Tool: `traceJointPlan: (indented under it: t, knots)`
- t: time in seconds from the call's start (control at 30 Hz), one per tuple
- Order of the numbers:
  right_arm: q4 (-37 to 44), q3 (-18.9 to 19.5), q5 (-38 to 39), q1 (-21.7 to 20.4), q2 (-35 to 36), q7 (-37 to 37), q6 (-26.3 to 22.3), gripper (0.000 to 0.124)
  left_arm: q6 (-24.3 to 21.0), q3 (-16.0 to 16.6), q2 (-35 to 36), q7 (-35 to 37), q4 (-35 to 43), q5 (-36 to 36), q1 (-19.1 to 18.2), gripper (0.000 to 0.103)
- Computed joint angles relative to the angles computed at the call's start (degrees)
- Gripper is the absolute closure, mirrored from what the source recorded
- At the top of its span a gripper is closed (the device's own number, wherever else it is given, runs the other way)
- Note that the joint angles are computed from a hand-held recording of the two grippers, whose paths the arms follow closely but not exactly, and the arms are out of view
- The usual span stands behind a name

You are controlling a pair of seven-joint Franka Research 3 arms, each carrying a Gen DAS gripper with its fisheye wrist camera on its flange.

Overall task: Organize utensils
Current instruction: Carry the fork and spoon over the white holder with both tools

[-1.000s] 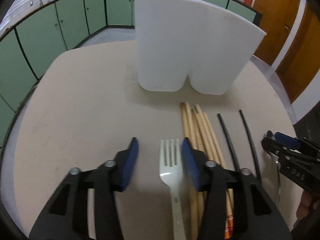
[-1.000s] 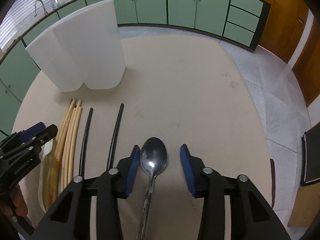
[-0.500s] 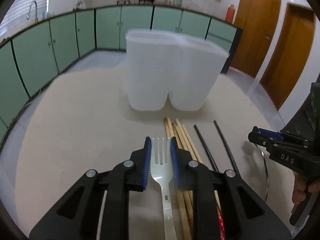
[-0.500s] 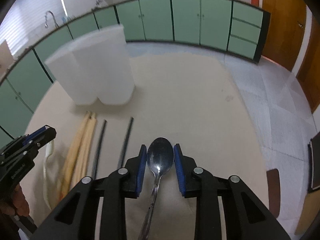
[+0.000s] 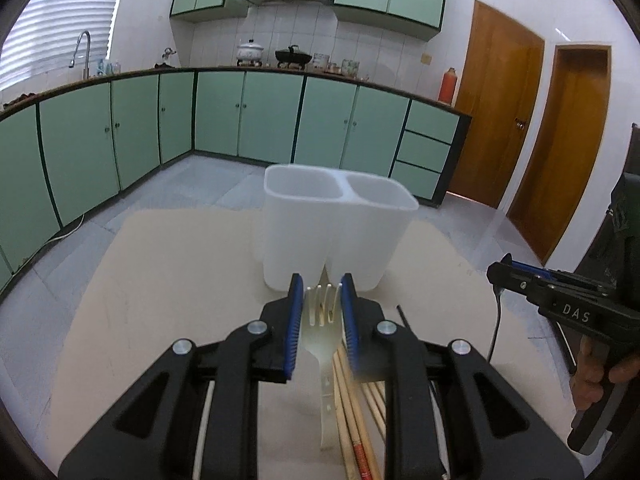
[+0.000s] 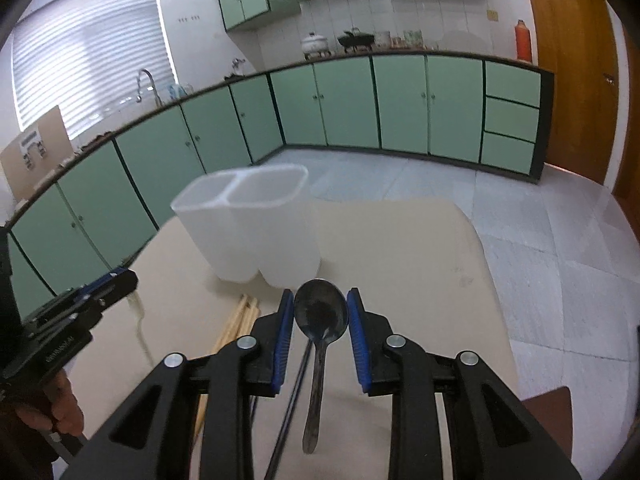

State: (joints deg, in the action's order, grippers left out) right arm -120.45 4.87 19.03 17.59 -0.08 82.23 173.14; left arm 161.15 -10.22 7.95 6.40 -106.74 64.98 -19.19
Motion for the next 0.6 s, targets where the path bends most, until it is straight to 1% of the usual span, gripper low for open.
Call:
traceJointPlan:
  t: [0.03,0.2,0.33,0.43,0.6]
  knots:
    - [-0.23,0.10,0.40,0.11,-0.15,-0.42,0.54,0.097,-0.13,-0.02,0.00,-0.80,0.08,0.68,-0.27,0.085]
    - [0.00,0.15,7.32,0.73,-0.85,-6.87,1.85,0.097,0.14,-0.06,-0.83,-2.75,0.20,2.69,-0.21,0.085]
    - [0.45,0.08,8.94,1.00,-1.16,-8.61,3.15,0.097,0.17,-0.25,-1.71,-4.65,0.49,4.33,0.08,0.085]
    - [2.66,-0.14,16.56,1.72,-0.82,-15.68,3.58,0.097,0.09,-0.43,-2.51,-5.94,1.15,5.99,0.37,0.085]
    - [8.06,0.71,20.27,1.57,1.86,-20.96,5.52,0.097,-0.06,-0.68,-3.55,-8.94,3.58,10.37,1.23,0.085]
